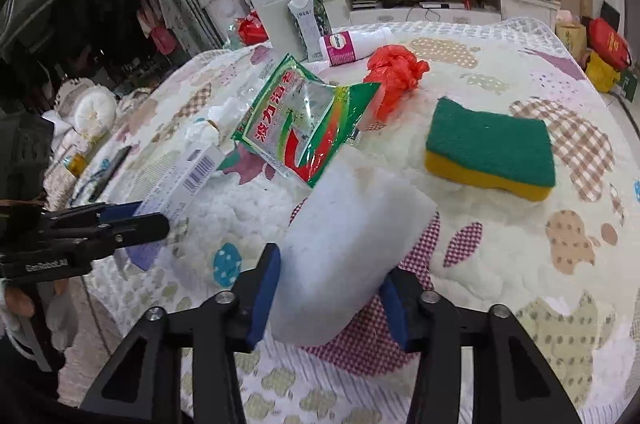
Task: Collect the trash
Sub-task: 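Grasp the blue-white medicine box with the left gripper while the right grasps the white foam block, then carry the medicine box and foam block with both grippers to the black bin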
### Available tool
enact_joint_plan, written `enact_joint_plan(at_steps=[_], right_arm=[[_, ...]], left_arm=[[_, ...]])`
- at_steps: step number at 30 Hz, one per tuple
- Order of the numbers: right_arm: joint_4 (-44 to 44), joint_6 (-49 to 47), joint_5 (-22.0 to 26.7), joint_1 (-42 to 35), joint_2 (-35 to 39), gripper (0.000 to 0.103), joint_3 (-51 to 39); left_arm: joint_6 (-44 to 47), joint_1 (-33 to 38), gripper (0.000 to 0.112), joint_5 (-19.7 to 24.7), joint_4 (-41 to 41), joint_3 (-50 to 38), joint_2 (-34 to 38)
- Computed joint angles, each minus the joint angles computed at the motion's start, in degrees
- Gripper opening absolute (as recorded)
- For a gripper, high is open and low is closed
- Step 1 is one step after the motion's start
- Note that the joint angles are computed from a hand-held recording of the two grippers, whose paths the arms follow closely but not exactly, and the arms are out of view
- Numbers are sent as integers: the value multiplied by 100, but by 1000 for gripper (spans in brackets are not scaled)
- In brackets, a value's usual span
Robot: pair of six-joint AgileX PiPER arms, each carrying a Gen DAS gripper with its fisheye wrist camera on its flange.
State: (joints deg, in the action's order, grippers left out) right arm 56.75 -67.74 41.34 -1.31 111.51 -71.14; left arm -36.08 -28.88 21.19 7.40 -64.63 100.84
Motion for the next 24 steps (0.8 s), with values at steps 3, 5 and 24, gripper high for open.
enact_joint_plan(at_steps=[3, 5, 24], right_arm=[[158, -230, 68, -186, -217, 37, 195], [224, -337, 171, -324, -312, 37, 250], [479, -721, 593, -1630, -737, 36, 461]], left_arm=[[-146, -141, 44, 45, 160, -109, -5], [-326, -239, 44, 88, 351, -223, 23], [-246, -881, 44, 625, 375, -1809, 970]])
